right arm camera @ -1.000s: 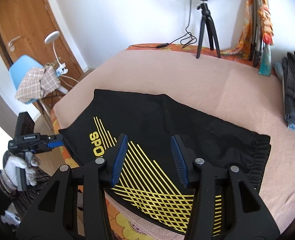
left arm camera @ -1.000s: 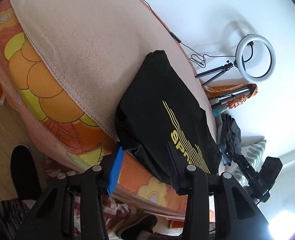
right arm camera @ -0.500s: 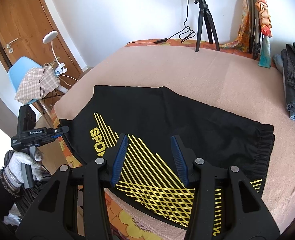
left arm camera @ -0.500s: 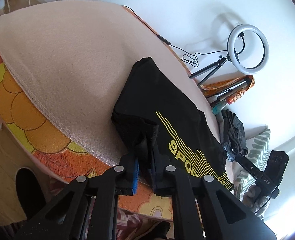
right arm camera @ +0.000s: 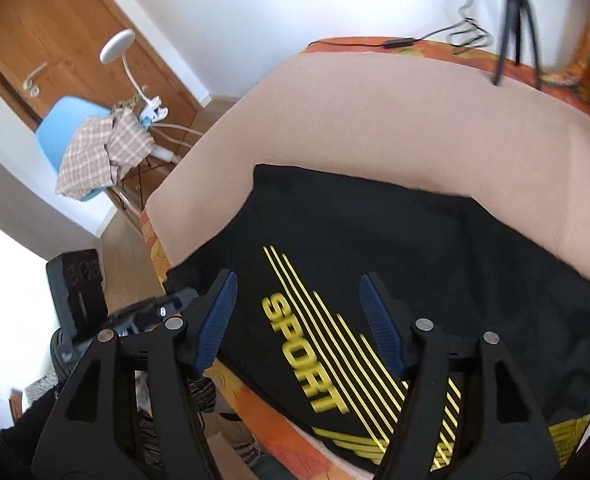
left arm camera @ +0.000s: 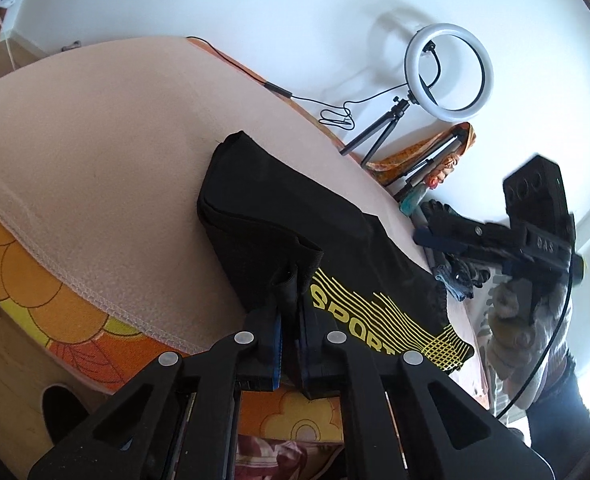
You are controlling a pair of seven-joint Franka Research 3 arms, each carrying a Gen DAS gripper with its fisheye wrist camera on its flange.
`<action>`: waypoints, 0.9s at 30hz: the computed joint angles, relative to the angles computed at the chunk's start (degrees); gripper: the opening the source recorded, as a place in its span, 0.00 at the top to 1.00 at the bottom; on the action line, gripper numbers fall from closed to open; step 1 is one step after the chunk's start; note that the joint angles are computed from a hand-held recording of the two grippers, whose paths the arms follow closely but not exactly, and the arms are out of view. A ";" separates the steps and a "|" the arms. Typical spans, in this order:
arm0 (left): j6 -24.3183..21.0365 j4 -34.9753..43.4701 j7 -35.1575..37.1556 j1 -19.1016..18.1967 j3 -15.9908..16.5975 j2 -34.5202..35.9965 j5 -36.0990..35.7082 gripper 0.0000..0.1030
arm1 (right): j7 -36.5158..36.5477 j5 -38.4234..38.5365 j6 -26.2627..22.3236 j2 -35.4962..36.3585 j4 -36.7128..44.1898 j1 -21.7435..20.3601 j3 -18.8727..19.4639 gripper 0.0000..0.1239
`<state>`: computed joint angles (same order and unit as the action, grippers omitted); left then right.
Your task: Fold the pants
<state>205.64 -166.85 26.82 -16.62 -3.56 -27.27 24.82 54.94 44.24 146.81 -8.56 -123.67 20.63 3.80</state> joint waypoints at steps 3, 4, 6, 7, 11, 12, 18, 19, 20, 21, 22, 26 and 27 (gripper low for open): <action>1.66 0.47 0.24 -0.26 0.25 1.02 0.71 0.95 | 5.64 -5.00 -5.33 7.07 9.16 0.31 1.42 0.46; 1.96 0.68 0.26 -0.21 0.17 1.35 0.97 0.95 | 7.73 -7.16 -6.80 9.40 12.17 0.46 1.94 0.46; 2.26 1.17 0.16 -0.44 0.56 2.00 2.19 0.95 | 11.59 -11.06 -9.32 13.63 17.49 0.94 2.80 0.46; 2.28 1.37 0.13 -0.41 0.60 2.20 2.68 0.95 | 13.96 -13.39 -11.59 16.46 21.15 1.32 3.14 0.46; 2.58 1.86 0.34 0.40 0.12 2.87 3.41 0.95 | 20.72 -22.04 -16.86 24.55 31.55 3.69 3.83 0.46; 2.90 1.99 0.11 0.36 0.35 3.26 3.68 0.95 | 21.72 -24.13 -18.22 26.27 33.84 4.42 3.89 0.46; 3.15 1.45 -0.68 1.53 -0.52 3.35 4.01 0.95 | 26.09 -34.59 -25.83 34.73 44.92 9.24 3.27 0.46; 2.92 1.14 -0.47 1.87 -1.04 2.99 3.55 0.95 | 26.47 -35.99 -26.91 35.55 45.88 9.94 3.08 0.46; 2.74 0.63 -0.03 2.43 -1.91 2.47 2.62 0.95 | 26.83 -37.32 -27.79 36.32 46.71 10.62 2.86 0.46; 2.36 0.08 0.57 3.16 -3.10 1.79 1.27 0.96 | 27.38 -39.42 -28.29 37.04 47.47 11.71 2.44 0.46; 2.09 -0.59 1.00 3.72 -4.16 1.07 -0.19 0.96 | 27.64 -41.45 -27.71 37.05 47.16 12.66 2.03 0.46; -1.35 -2.24 1.84 3.54 -5.25 -1.78 -3.15 0.92 | 31.11 -48.00 -27.31 37.92 48.45 15.56 0.40 0.62; -2.43 -2.46 1.74 2.80 -4.77 -2.29 -3.36 0.87 | 32.00 -48.17 -27.81 38.20 49.02 15.59 0.39 0.63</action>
<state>203.21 -169.30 28.56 -13.82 -8.33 -29.56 21.46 86.94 -3.94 119.00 29.64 -74.64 36.22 4.19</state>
